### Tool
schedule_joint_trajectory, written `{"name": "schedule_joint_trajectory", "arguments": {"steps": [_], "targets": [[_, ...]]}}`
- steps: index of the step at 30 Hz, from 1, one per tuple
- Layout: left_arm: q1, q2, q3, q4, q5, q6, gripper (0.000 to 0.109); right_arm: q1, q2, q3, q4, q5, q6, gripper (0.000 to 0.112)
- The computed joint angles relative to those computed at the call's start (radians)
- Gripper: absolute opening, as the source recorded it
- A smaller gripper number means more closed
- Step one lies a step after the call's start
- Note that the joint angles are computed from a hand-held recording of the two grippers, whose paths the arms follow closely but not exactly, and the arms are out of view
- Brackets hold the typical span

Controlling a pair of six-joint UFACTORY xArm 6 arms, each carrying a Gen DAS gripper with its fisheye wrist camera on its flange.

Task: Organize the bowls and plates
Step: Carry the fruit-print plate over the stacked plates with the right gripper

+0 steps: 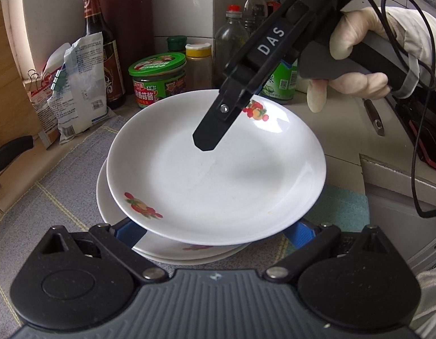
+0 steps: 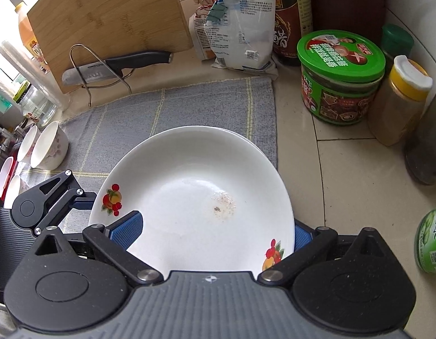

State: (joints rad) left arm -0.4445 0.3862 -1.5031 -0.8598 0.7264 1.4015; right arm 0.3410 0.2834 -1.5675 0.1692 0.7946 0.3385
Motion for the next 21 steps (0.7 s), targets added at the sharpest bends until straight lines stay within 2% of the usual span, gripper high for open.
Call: {"name": "schedule_joint_trajectory", "arguments": {"steps": [15,21], "targets": [[0.003,-0.015,0.016,0.041,-0.040,-0.064,0.100,0.009,0.111,-0.151,-0.026,0.077,-0.049,0.103],[0.007,-0.019,0.016,0.084,-0.045,-0.129,0.100,0.017,0.169,-0.226,-0.033,0.114,-0.074,0.103]]}}
